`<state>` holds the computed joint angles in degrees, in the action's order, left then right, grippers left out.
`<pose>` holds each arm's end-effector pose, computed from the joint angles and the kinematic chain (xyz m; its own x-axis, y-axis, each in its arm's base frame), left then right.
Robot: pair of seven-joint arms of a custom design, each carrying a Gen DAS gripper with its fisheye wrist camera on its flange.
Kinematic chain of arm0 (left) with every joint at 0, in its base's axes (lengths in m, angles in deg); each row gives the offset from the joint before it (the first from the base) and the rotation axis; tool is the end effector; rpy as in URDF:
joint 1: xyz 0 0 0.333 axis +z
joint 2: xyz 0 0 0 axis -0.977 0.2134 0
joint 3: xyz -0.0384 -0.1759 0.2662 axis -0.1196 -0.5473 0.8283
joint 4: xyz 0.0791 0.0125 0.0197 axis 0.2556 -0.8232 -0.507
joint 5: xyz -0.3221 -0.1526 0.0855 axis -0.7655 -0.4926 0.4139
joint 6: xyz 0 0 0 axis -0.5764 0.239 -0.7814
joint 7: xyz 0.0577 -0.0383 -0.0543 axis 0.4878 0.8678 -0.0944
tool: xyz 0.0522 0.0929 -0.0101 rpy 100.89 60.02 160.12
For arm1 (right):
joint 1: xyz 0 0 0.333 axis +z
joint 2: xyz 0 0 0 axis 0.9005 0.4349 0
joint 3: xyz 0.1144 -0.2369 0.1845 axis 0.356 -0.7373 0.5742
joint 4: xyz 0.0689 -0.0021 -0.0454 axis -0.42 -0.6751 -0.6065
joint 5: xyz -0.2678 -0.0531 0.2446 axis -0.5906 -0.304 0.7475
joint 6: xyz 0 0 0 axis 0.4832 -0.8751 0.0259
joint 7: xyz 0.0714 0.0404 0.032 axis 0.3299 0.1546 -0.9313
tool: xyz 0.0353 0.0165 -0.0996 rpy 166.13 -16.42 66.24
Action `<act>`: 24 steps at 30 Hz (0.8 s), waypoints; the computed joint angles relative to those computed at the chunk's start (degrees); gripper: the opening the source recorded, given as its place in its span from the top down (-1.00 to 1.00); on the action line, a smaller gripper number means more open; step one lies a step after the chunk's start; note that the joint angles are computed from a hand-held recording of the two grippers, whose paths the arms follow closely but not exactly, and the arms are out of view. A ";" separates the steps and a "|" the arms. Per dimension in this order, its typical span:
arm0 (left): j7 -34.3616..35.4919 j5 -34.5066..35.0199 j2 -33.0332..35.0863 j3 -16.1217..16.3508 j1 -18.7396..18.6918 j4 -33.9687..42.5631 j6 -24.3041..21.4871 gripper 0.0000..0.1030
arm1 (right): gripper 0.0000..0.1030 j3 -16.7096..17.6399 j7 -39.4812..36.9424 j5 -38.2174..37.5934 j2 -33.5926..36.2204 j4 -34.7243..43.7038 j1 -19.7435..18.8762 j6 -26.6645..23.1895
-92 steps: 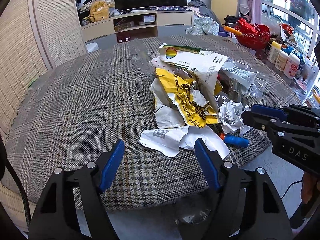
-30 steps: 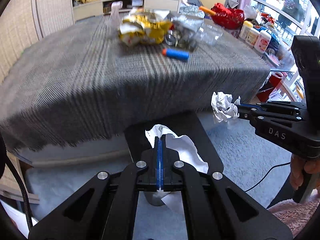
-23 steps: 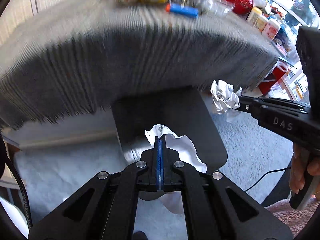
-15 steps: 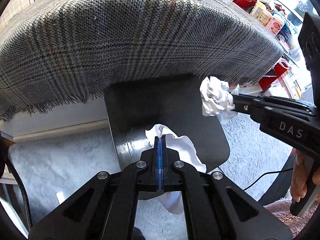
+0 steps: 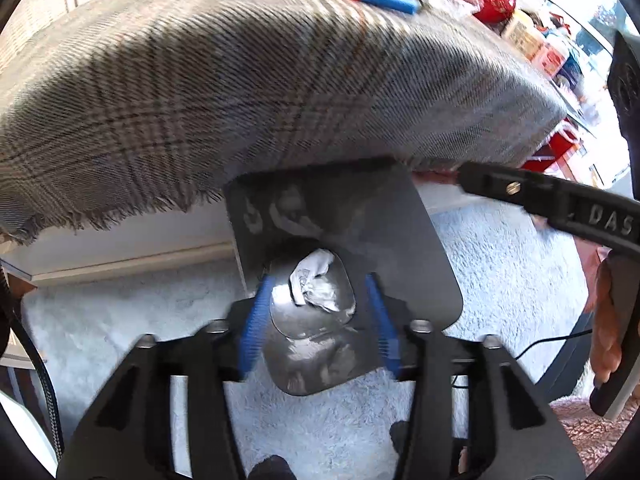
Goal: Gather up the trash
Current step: 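Grasp the blue foam dart with the right gripper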
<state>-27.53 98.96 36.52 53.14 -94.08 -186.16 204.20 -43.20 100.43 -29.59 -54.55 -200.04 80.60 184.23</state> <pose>0.4363 -0.2490 0.3596 -0.0935 -0.9794 0.1787 -0.8989 0.0059 -0.4381 0.4867 0.1499 0.3870 0.2449 -0.9345 -0.2585 -0.8806 -0.1028 -0.4626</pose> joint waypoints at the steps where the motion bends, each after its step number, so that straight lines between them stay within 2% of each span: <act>1: -2.03 2.28 -0.48 0.61 -0.04 -0.19 0.26 -0.17 | -0.28 0.06 -0.22 0.51 -0.49 -0.33 0.05 1.55; 2: -3.71 4.41 -0.99 1.02 0.20 -0.19 0.31 -0.29 | -0.42 0.06 -0.79 1.27 -0.94 -0.60 0.20 3.15; 6: -14.13 17.77 -3.23 1.16 2.91 0.20 -0.06 -0.66 | -0.48 -0.43 -4.64 4.27 -2.20 -0.39 1.60 7.69; 9: -22.52 28.25 -3.69 -0.64 5.36 3.29 -3.53 -0.81 | -0.48 -0.81 -8.44 5.91 -2.22 0.96 2.94 9.71; 11: -24.43 32.22 -4.63 -0.85 6.19 4.62 -5.63 -0.84 | -0.48 -0.84 -11.61 7.76 -1.65 2.42 3.62 10.71; 14: -22.95 32.37 -5.12 -1.01 7.06 6.51 -7.35 -0.84 | -0.48 -0.51 -15.74 11.62 -0.10 5.52 3.28 9.29; 18: -19.41 28.23 -5.26 -0.36 8.49 7.94 -6.06 -0.84 | -0.42 0.81 -19.38 14.92 1.88 9.22 1.56 6.76; 19: -19.17 28.06 -5.25 -0.20 8.98 8.35 -5.72 -0.84 | -0.35 1.21 -19.86 14.65 2.41 9.93 1.22 6.50; 21: -19.07 28.20 -5.13 -0.04 9.82 9.28 -5.59 -0.84 | -0.04 2.02 -19.51 12.73 3.19 10.76 0.79 6.03; 24: -18.32 27.36 -4.66 0.39 10.68 10.47 -5.19 -0.84 | 0.22 3.20 -19.55 10.10 4.75 12.10 0.09 5.54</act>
<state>-45.85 126.32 31.87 53.53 -83.40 -175.69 199.01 -39.99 80.88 -19.49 -49.81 -187.94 80.69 189.76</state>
